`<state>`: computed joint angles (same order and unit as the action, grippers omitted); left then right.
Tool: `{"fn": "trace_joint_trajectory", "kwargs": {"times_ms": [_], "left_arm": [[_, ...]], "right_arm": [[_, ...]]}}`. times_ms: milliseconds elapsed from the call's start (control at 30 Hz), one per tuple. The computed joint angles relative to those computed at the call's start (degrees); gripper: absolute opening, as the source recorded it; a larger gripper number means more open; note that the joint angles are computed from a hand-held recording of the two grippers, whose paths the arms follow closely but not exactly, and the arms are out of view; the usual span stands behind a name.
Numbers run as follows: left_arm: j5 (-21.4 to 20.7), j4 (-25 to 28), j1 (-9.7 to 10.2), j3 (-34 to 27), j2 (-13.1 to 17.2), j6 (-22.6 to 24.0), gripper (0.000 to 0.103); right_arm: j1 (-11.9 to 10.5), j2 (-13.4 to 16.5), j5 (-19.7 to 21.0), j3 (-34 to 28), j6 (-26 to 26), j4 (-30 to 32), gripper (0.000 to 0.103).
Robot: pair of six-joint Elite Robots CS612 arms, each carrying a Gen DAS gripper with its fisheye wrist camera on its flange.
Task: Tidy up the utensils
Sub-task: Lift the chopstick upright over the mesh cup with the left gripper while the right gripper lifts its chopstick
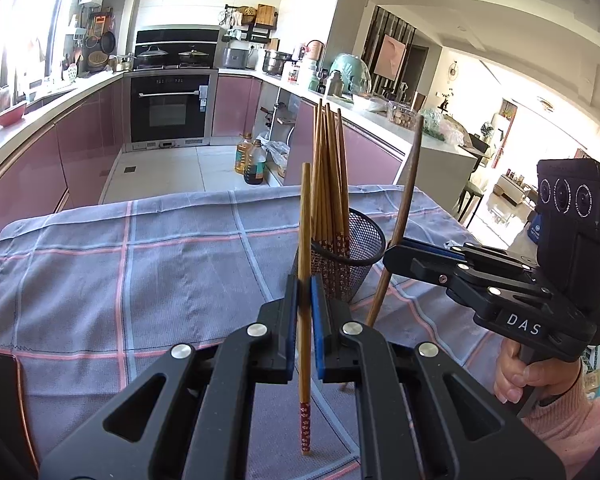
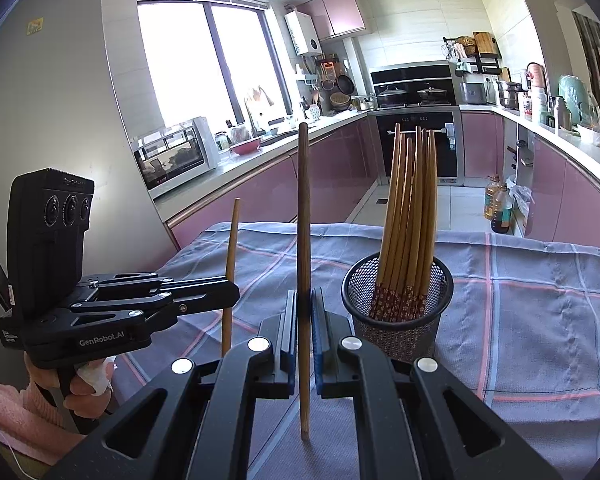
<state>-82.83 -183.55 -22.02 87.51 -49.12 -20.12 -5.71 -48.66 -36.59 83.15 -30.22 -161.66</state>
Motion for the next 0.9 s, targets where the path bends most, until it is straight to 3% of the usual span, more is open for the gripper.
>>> {"fn": "trace_joint_trajectory", "kwargs": {"times_ms": [900], "left_arm": [[-0.35, -0.61, 0.14, -1.92, -0.01, 1.98, 0.007]], "right_arm": [[-0.3, 0.79, 0.63, -2.36, 2.45, -4.58, 0.006]]}}
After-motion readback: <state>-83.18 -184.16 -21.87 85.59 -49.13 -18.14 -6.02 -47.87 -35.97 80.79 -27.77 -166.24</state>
